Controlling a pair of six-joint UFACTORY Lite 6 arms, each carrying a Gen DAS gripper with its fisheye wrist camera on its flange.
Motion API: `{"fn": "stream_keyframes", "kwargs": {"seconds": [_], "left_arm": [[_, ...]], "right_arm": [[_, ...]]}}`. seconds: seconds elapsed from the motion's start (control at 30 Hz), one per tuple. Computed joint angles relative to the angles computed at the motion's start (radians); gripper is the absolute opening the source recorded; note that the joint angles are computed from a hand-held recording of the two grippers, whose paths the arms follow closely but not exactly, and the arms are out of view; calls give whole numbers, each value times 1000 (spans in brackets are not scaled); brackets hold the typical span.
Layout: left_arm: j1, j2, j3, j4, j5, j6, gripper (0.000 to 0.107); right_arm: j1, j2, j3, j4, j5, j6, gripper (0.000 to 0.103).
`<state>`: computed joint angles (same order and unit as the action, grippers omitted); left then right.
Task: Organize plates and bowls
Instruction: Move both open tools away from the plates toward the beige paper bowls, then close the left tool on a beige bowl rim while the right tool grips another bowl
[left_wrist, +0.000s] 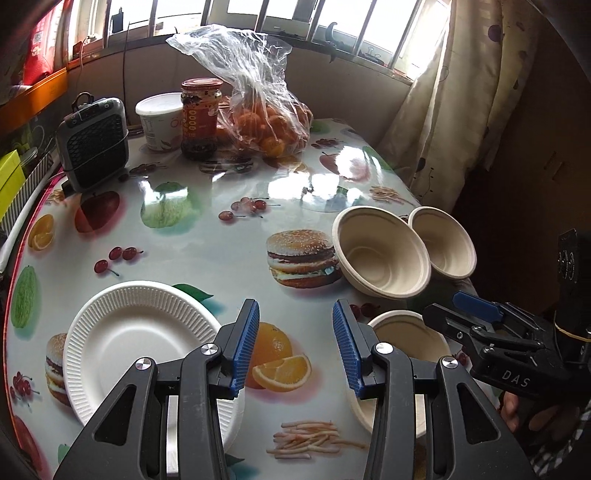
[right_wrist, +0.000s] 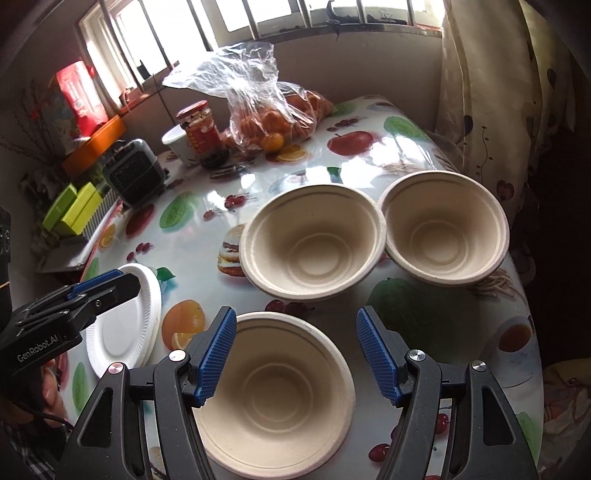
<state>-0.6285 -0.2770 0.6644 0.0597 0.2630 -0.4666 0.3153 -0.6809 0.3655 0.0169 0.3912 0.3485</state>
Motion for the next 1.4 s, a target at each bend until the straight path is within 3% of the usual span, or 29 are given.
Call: {"fn": "stream_keyframes", "kwargs": {"seconds": [0.3,0.57,0.67,0.8,1.03,1.4], "left_arm": [[17,239,164,-301,-65,297,43],[13,389,281,-435,-79,438,43],[19,428,315,-484,-77,489,42],[34,468,347,-579,-68,576,36],[59,523,386,-772,-48,761,30],[77,583,423,-883,-26,859,19]], "right_arm": [[-264,74,16,443,-38,-577,68],[-345,176,26,651,-100,-859,67],[-375,218,29,825,-106,-1042,64],[-397,272,41,997,-113,-1213,52],[-403,300,53,1124,-111,-1328,45],[-406,319,62,1154,-113,-1364,32]]}}
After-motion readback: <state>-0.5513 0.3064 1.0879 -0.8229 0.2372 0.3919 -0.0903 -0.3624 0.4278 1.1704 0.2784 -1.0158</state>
